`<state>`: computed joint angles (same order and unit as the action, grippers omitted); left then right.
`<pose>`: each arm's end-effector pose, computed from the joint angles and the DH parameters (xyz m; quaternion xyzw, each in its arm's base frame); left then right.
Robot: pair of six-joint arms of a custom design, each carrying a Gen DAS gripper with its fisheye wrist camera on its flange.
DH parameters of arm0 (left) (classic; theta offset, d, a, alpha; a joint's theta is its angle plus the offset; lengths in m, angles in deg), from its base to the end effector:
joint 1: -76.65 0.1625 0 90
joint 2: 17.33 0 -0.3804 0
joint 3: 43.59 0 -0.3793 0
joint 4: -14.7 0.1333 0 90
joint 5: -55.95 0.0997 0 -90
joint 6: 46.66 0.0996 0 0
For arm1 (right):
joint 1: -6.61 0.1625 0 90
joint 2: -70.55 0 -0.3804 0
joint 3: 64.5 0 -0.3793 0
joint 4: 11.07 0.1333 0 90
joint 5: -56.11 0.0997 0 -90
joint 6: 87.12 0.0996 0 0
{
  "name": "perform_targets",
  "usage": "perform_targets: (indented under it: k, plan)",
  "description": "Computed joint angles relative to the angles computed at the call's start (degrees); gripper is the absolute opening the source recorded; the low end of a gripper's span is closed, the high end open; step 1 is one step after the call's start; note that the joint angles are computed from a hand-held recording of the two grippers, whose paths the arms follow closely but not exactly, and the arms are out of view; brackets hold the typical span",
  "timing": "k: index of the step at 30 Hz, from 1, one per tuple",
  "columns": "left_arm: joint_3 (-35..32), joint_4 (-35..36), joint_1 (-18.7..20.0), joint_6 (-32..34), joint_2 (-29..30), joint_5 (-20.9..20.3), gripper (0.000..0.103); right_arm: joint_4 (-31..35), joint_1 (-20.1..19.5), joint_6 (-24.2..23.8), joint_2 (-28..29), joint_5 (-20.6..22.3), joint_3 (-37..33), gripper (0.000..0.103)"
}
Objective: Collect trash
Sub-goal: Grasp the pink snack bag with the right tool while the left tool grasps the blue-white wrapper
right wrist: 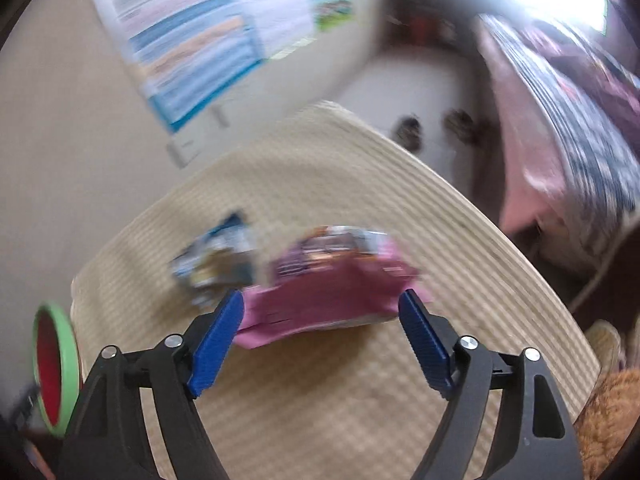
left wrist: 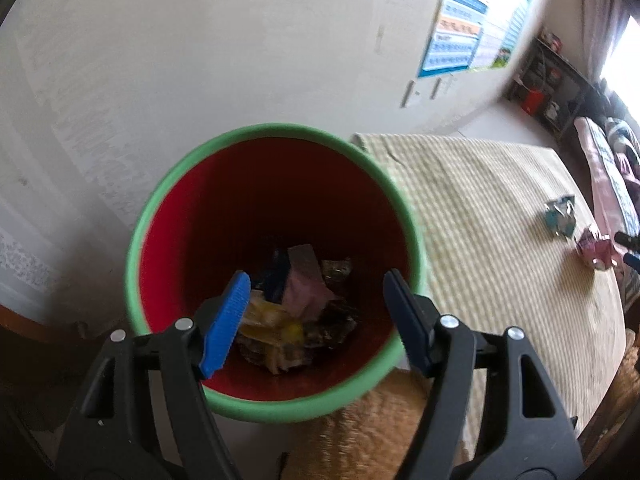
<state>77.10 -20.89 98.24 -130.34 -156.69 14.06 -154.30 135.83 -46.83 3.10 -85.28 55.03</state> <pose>-0.0285 -0.2344 0.4195 0.0085 0.8780 -0.3089 0.3655 0.3464 -0.3367 0.1545 -0.0128 -0.9010 0.2842 0.3275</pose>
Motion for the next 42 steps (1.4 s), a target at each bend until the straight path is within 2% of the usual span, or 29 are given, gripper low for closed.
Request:
perform_targets:
  k: [2, 4, 7, 8, 10, 11, 13, 15, 18, 20, 24, 26, 31, 37, 39, 41, 42]
  plan:
    - [0.81, -1.92, -0.36, 1.53, 0.84, -0.5, 0.067, -1.02, -2.89, 0.95, -2.4, 2.77, 1.75, 0.08]
    - [1.74, -3.7, -1.57, 2.8, 2.01, -1.09, 0.067, -3.41, -6.85, 0.84, -4.25, 9.08, 3.67, 0.08]
    - [3.04, -7.47, -2.46, 5.45, 4.13, -1.67, 0.067, -9.3, -10.13, 0.34, -5.44, 15.85, 6.45, 0.078]
    - [3.46, -8.88, -2.73, 6.47, 4.88, -1.87, 0.067, -13.2, -11.1, -0.5, -5.98, 17.95, 8.08, 0.063]
    - [4.24, -11.2, -3.51, 8.1, 6.12, -2.35, 0.068, -15.42, -11.38, -1.2, -6.67, 19.59, 9.15, 0.039]
    - [4.7, -12.65, -3.68, 9.12, 6.86, -2.44, 0.068, -16.7, -11.43, -2.08, -7.33, 20.85, 9.86, 0.021]
    - [5.93, -16.89, -3.52, 12.22, 8.66, -2.57, 0.069, -16.95, -11.46, -3.72, -7.83, 21.84, 9.83, 0.011]
    - [7.34, -23.14, -2.52, 16.45, 10.96, -2.46, 0.069, -15.1, -9.13, -4.29, -8.93, 19.88, 9.76, 0.008]
    - [9.15, -33.12, -1.08, 23.32, 14.8, -2.16, 0.069, -12.17, -6.11, -3.47, -10.69, 18.08, 9.97, 0.008]
    - [10.16, -40.36, -0.22, 28.67, 17.86, -1.78, 0.069, -11.54, -4.76, -2.57, -12.65, 18.93, 11.09, 0.008]
    - [11.41, -55.54, 2.46, 38.75, 24.89, -0.8, 0.07, -5.94, -0.9, 2.03, -16.64, 19.84, 12.34, 0.008]
    - [11.58, -63.0, 4.13, 43.35, 29.28, -0.38, 0.07, -6.13, 0.22, 4.04, -17.39, 20.9, 13.5, 0.008]
    - [10.97, -77.22, 7.38, 50.98, 39.64, -0.76, 0.072, -7.15, -0.26, 6.36, -17.97, 22.75, 15.84, 0.009]
    - [8.96, -84.48, 10.02, 57.78, 49.64, 0.26, 0.075, -4.91, 0.13, 6.61, -17.83, 20.23, 14.95, 0.012]
    - [7.52, -85.04, 11.55, 58.08, 52.72, -0.26, 0.075, -5.78, -0.29, 6.77, -18.05, 21.03, 15.46, 0.019]
    - [6.61, -85.82, 12.94, 58.24, 54.8, -1.45, 0.075, -7.07, -0.54, 6.93, -18.31, 21.65, 16.0, 0.032]
    - [6.42, -86.07, 13.45, 58.43, 55.4, -1.86, 0.075, -7.86, -0.61, 6.69, -18.41, 22.01, 16.2, 0.034]
